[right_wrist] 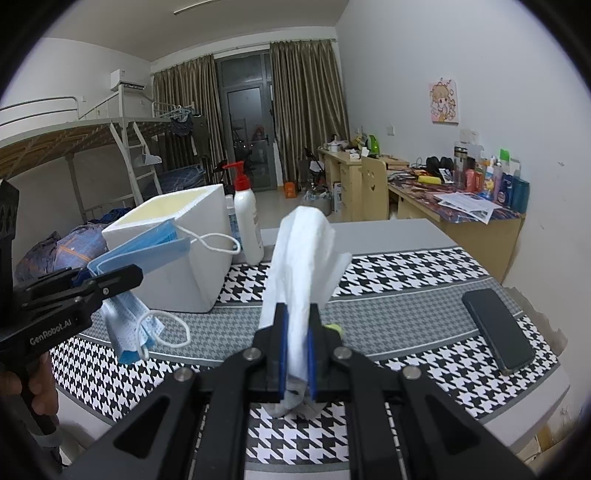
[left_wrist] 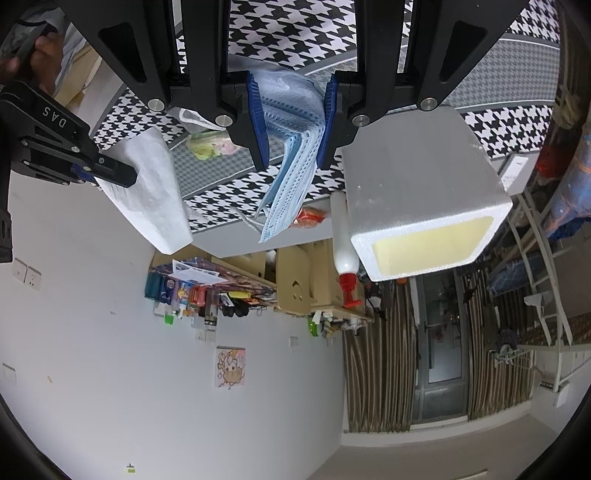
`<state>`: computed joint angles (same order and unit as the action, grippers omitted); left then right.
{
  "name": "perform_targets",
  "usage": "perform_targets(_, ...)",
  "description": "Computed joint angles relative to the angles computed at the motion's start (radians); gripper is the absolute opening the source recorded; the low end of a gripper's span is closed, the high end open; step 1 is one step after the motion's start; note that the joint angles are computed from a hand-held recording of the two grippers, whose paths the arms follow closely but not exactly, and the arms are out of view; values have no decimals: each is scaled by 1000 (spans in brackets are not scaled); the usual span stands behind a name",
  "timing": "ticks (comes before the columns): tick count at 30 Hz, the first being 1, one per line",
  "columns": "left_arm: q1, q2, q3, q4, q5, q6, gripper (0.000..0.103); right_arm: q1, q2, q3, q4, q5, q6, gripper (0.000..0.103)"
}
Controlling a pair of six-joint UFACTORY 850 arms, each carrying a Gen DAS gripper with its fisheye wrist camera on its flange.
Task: Organize soft objects
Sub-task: 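Lift the blue mask and white cloth and carry them toward the foam box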
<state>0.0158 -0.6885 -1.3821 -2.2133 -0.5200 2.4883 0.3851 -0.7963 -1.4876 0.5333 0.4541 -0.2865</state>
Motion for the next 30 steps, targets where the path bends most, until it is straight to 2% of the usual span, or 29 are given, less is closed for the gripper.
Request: perform_targets(30, 4, -8, -82, 37, 4, -56, 28, 6, -21, -96, -30, -18, -34, 12)
